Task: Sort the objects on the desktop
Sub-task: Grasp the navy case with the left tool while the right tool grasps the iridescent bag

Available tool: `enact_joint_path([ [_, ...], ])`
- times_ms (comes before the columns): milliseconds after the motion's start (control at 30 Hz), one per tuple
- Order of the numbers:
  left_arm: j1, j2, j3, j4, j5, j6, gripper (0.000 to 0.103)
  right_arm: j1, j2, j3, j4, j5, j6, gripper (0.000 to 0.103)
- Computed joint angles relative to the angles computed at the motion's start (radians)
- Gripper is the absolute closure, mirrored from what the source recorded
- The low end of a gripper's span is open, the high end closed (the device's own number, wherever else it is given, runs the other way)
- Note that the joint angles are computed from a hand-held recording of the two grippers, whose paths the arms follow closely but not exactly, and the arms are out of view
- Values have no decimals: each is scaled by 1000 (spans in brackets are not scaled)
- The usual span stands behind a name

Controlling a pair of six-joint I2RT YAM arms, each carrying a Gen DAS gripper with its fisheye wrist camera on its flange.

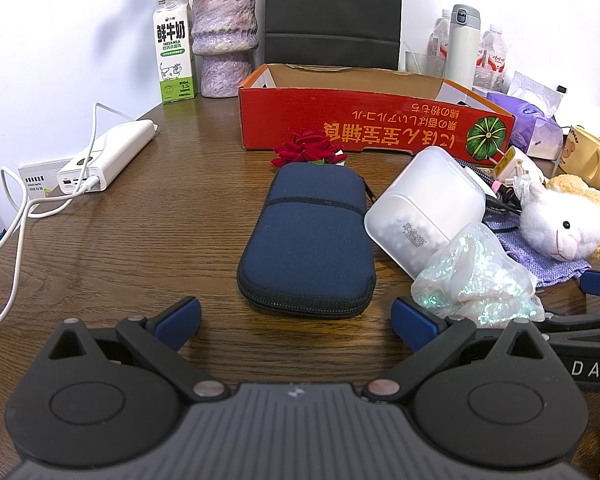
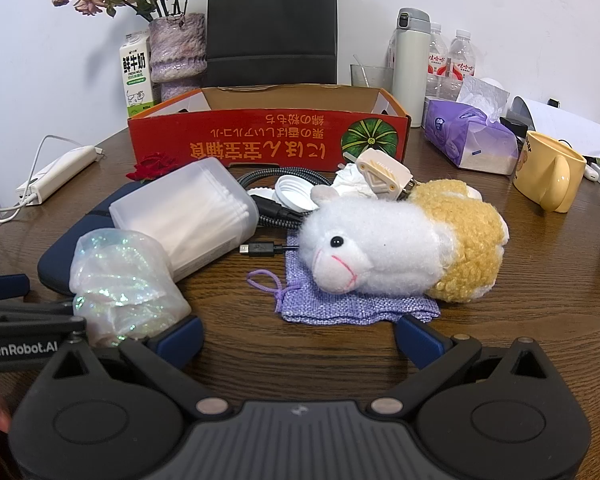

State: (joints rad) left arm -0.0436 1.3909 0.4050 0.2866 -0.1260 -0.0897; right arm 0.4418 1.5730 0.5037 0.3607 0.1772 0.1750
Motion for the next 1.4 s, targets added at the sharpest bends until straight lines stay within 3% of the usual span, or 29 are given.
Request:
enact_joint_path([
  [700, 3, -4, 0, -3, 4, 1, 0, -3, 2, 0, 2, -5, -11, 0],
  [767, 17, -23, -16, -3, 23, 21, 0, -15, -29, -8, -34, -42, -35, 0],
  [833, 38, -93, -35, -69, 74, 52, 0, -32, -106, -31, -110, -101, -80, 0],
  [967, 144, -247, -102, -118, 288, 136, 0, -113, -287, -134, -145, -249, -230, 0],
  [1067, 163, -275, -92, -78, 288, 166, 0, -167, -349, -149, -158, -356, -277, 2],
  [1133, 149, -225, -58, -36, 241, 160, 0, -144, -335, -146, -100, -298, -262, 4],
  [1200, 102, -157, 22, -94, 137, 162, 0, -132, -310, -124, -81, -251, -217, 7],
  [1333, 140, -153, 28, -49, 177, 218, 0, -207, -307, -104, -111, -589, -219, 12],
  [1400, 166, -110, 57, -47, 206, 234, 0, -170, -271, -115, -60, -642, -240, 13],
])
